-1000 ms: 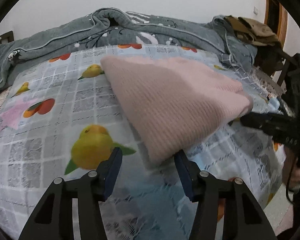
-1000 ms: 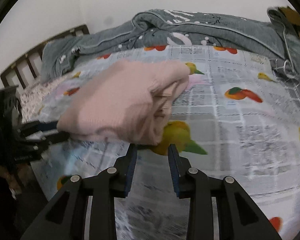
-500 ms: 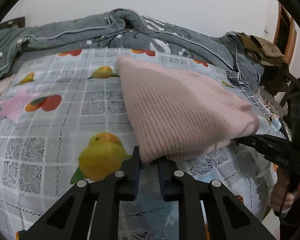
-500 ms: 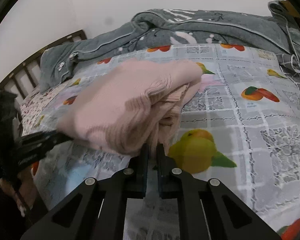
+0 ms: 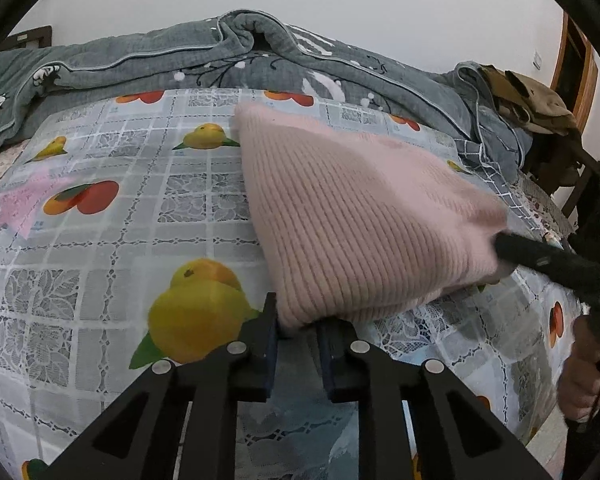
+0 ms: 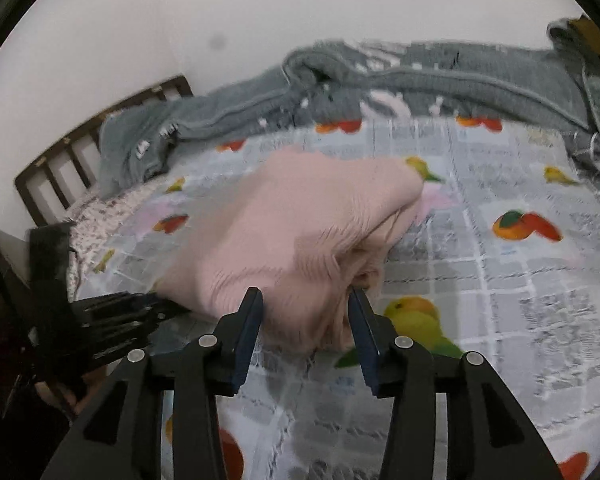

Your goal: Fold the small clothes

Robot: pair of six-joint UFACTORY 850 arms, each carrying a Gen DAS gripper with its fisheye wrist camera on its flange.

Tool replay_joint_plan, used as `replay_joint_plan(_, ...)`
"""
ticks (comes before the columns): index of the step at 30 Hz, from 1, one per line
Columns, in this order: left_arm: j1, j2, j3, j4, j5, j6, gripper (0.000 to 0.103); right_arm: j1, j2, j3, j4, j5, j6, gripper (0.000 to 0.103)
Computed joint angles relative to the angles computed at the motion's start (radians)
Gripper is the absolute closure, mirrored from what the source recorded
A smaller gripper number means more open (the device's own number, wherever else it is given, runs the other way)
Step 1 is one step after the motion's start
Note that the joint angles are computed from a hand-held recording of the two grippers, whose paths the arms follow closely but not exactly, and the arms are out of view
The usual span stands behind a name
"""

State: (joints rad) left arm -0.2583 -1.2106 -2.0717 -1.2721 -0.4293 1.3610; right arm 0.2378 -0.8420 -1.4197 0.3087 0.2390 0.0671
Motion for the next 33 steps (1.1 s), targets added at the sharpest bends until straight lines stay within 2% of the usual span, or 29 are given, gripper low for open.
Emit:
replay_joint_plan(2,-0.001,-0.002,0.000,-0.010,0.005,0.012,0.089,0.002,-0.016,-0.022,0.019,-0.008,-0.036,0.097)
replay_joint_plan(4,0.000,-0.002,0.003,-0.023,0.006,0.027,0.089,0.005,0.009,0.017,-0.018,0.066,-0.038,0.098)
replay_joint_plan(5,0.002,-0.003,0.003,-0.028,0.000,0.032,0.090,0.004,0.038,0.062,-0.046,0.143,-0.017,0.098)
replay_joint_plan(7,0.004,-0.008,-0.007,-0.018,-0.014,0.019,0.090,-0.015,0.067,0.106,-0.150,0.201,0.123,0.098)
replay_joint_plan(9,0.006,-0.010,-0.010,-0.021,-0.023,0.015,0.090,-0.032,0.046,0.089,-0.148,0.155,0.181,0.098)
replay_joint_plan(11,0.002,-0.003,0.002,-0.033,-0.015,0.029,0.090,-0.030,-0.001,0.040,-0.041,0.070,0.073,0.098)
replay_joint_plan(12,-0.001,0.001,0.008,-0.033,-0.005,0.038,0.090,-0.028,-0.014,0.029,-0.011,0.056,0.041,0.098)
replay_joint_plan(15,-0.003,0.007,0.015,-0.019,0.002,0.030,0.088,-0.020,-0.011,0.030,0.081,0.065,-0.048,0.095)
replay_joint_plan(17,-0.002,0.004,0.000,0.042,-0.006,-0.039,0.086,-0.019,0.006,0.035,0.121,0.064,-0.090,0.082)
replay_joint_plan(22,-0.003,0.028,0.021,0.125,0.012,-0.096,0.083,-0.011,0.039,0.035,0.223,0.104,-0.236,0.072)
replay_joint_plan(24,0.001,0.055,0.062,0.108,0.031,-0.070,0.083,-0.011,0.030,0.005,0.291,0.108,-0.315,0.071)
replay_joint_plan(26,0.009,0.075,0.092,0.088,0.036,-0.053,0.081,-0.019,0.012,-0.036,0.341,0.083,-0.364,0.071)
replay_joint_plan(28,0.018,0.101,0.132,0.057,0.073,-0.036,0.081,-0.029,-0.012,-0.081,0.384,0.058,-0.397,0.071)
replay_joint_plan(31,0.030,0.117,0.146,0.033,0.091,-0.032,0.080,-0.041,-0.042,-0.128,0.421,0.030,-0.426,0.071)
replay_joint_plan(33,0.035,0.109,0.118,0.064,0.094,-0.078,0.076,-0.049,-0.068,-0.169,0.504,-0.010,-0.504,0.069)
